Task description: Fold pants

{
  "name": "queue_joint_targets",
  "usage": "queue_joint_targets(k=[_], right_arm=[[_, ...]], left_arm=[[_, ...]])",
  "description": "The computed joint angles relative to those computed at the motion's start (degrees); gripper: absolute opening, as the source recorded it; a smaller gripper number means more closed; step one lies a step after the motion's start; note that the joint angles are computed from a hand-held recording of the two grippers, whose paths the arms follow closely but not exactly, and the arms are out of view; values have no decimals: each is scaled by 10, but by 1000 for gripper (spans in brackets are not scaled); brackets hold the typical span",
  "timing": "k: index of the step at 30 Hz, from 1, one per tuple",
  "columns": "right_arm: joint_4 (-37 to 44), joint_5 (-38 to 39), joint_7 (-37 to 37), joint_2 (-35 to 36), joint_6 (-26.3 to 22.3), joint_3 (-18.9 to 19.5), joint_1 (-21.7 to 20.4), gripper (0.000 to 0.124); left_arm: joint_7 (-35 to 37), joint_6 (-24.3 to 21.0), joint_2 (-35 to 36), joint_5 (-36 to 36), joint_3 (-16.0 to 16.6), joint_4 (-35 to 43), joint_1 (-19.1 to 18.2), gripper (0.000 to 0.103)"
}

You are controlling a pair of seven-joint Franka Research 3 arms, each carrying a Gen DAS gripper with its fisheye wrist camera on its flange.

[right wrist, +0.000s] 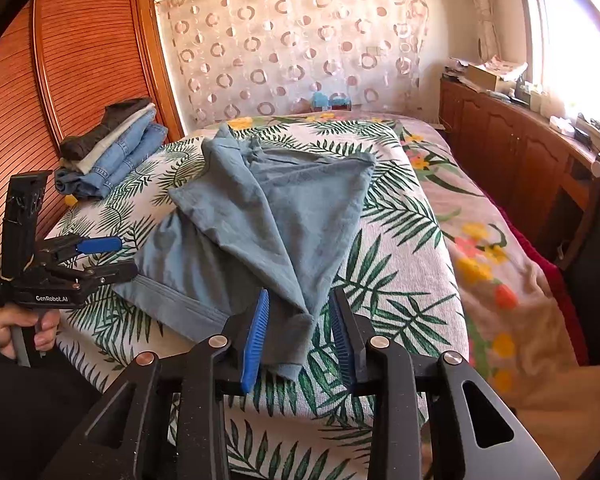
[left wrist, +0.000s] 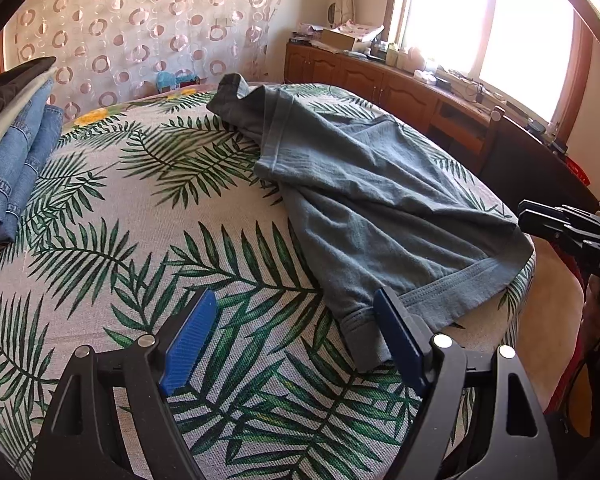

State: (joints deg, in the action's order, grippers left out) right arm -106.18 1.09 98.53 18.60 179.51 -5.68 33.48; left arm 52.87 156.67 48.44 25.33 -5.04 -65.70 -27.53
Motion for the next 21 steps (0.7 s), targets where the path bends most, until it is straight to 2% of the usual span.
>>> queue_joint_targets(k=[5, 9, 13, 14, 21], right_arm=[[16, 9, -18, 8, 0, 19, -14, 37], [48, 24, -43, 30, -9, 42, -31, 40], [101, 75, -109, 70, -31, 123, -96, 41], [117, 85, -118, 81, -40, 129, -100, 41], [222, 98, -138, 144, -90, 108, -78, 41]], left_arm=[[-61, 16, -19, 42, 45, -22, -25, 82], [-105, 35, -34, 69, 58, -43, -27, 82], [-154, 47, -47, 100, 77, -62, -32, 82], [-167, 49, -50, 109, 81, -66, -34, 82], [-250, 57, -66, 169, 104, -90, -39, 82]])
